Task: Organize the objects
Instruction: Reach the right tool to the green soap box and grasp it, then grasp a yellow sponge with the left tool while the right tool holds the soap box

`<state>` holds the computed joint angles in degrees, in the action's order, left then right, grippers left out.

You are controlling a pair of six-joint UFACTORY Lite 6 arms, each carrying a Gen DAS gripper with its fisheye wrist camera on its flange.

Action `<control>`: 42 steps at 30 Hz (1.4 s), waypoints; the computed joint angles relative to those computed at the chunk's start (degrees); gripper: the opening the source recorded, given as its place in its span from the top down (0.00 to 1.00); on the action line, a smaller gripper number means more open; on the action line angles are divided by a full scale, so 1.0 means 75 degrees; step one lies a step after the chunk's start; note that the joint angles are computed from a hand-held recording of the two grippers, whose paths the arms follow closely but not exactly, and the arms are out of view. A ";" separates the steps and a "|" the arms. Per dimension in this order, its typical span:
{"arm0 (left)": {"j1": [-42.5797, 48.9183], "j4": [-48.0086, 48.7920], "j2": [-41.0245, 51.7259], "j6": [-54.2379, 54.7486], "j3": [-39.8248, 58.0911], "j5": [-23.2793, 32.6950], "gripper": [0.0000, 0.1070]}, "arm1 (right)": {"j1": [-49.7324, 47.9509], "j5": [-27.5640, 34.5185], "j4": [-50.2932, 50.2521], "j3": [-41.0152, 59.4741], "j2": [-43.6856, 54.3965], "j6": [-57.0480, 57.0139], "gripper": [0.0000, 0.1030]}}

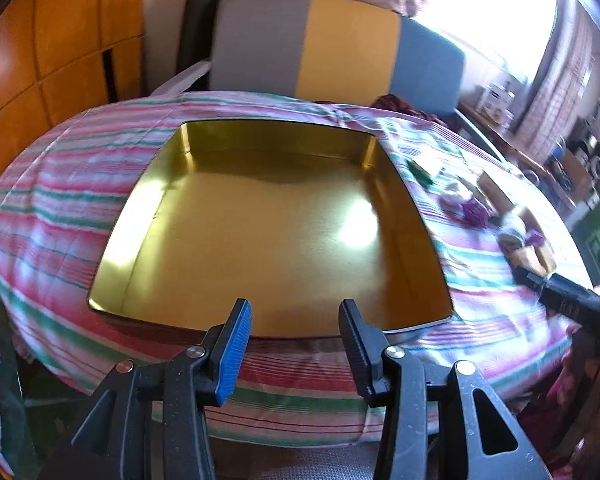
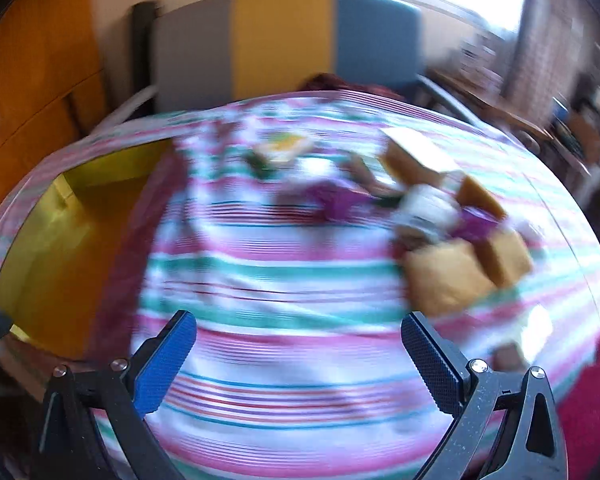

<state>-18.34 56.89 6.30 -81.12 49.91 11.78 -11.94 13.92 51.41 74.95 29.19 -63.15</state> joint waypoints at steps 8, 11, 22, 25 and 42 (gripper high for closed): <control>-0.0662 0.0878 0.0079 -0.0542 0.0263 0.0094 0.57 | -0.2122 0.0399 -0.1011 0.1617 0.1035 0.2402 0.00; -0.0853 0.0298 0.0171 0.0090 0.0453 -0.0024 0.57 | -0.2582 0.1276 -0.1776 0.3204 0.2196 0.3291 0.01; -0.1786 -0.0472 0.1186 0.1349 0.2146 0.0730 0.57 | -0.2847 0.3036 -0.2672 0.6281 0.4568 0.4154 0.36; -0.1710 -0.2520 0.1681 0.3439 0.2889 0.0363 0.58 | -0.2829 0.2563 -0.2342 0.5776 0.4331 0.3536 0.63; -0.2346 -0.9219 0.7810 1.0655 1.1478 0.2739 0.45 | -0.2855 0.1616 -0.0999 0.4454 0.3783 0.1509 0.69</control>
